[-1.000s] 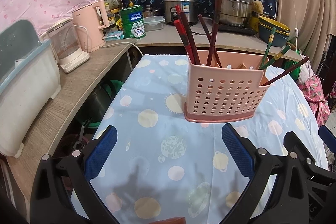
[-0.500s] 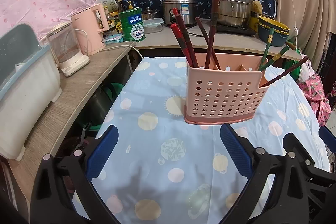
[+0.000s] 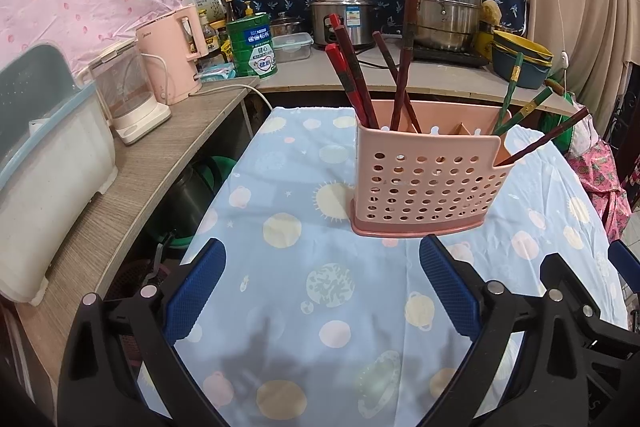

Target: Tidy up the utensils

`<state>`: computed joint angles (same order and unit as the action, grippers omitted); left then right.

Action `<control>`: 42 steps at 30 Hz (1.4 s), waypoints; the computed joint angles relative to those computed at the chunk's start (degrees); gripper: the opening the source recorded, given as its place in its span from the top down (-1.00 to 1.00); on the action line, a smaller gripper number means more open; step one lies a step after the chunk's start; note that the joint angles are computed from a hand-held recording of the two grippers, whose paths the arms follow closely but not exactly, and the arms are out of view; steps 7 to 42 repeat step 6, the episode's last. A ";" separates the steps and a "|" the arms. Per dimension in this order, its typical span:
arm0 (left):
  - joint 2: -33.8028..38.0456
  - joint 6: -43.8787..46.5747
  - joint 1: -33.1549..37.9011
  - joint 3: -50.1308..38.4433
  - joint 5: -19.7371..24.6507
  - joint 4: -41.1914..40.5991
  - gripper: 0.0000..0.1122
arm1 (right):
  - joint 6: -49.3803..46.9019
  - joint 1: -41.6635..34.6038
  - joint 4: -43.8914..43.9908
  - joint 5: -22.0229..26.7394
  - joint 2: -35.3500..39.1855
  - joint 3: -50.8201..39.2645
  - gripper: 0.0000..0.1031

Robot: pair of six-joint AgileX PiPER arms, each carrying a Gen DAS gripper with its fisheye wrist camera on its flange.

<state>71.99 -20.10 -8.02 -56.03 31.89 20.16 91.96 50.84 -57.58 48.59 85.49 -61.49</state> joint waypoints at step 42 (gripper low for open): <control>0.05 0.21 0.15 0.16 -0.72 -0.36 -0.66 | 0.96 0.08 -0.87 0.65 0.13 -0.09 -0.87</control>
